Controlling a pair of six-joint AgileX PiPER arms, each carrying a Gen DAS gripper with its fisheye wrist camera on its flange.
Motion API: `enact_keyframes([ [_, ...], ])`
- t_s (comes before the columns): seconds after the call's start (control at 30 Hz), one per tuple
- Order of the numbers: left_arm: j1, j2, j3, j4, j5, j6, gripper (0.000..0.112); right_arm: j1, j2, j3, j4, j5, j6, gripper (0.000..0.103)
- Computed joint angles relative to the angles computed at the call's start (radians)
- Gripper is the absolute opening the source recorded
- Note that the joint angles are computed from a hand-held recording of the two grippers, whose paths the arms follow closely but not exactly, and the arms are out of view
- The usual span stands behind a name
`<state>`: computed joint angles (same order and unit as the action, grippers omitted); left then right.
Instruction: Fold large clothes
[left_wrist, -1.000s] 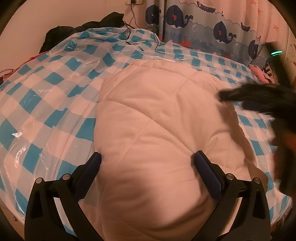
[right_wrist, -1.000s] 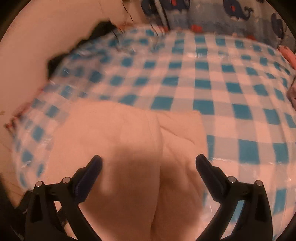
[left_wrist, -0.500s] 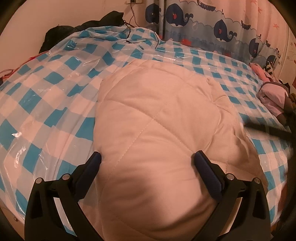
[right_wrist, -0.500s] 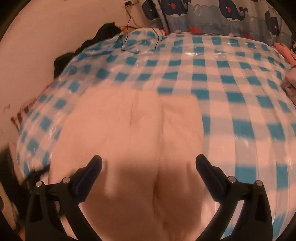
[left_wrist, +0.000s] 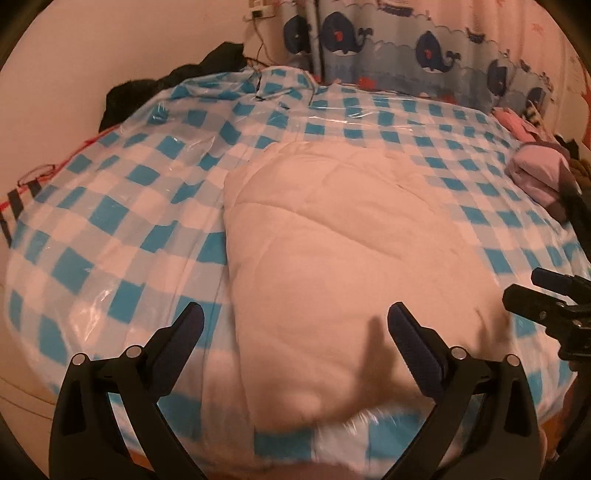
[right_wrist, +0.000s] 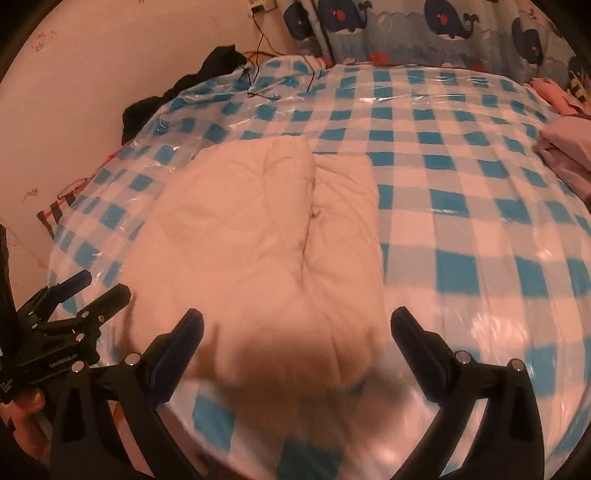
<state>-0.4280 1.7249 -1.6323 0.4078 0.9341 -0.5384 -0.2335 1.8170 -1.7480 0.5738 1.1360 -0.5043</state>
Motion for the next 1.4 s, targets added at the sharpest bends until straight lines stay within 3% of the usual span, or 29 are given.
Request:
enact_keyframes([
  [0.17, -0.060, -0.114, 0.069, 0.019, 0.042, -0.053, 0.096, -0.032, -0.130, 0.161, -0.007, -0.045, -0.016, 0.098],
  [0.4, -0.055, -0.164, 0.076, -0.027, 0.100, -0.051, 0.096, 0.029, -0.204, 0.203, -0.095, -0.111, 0.017, 0.098],
  [1.4, -0.016, -0.188, 0.104, -0.044, 0.107, -0.021, 0.096, 0.108, -0.184, 0.148, -0.156, -0.077, 0.094, 0.098],
])
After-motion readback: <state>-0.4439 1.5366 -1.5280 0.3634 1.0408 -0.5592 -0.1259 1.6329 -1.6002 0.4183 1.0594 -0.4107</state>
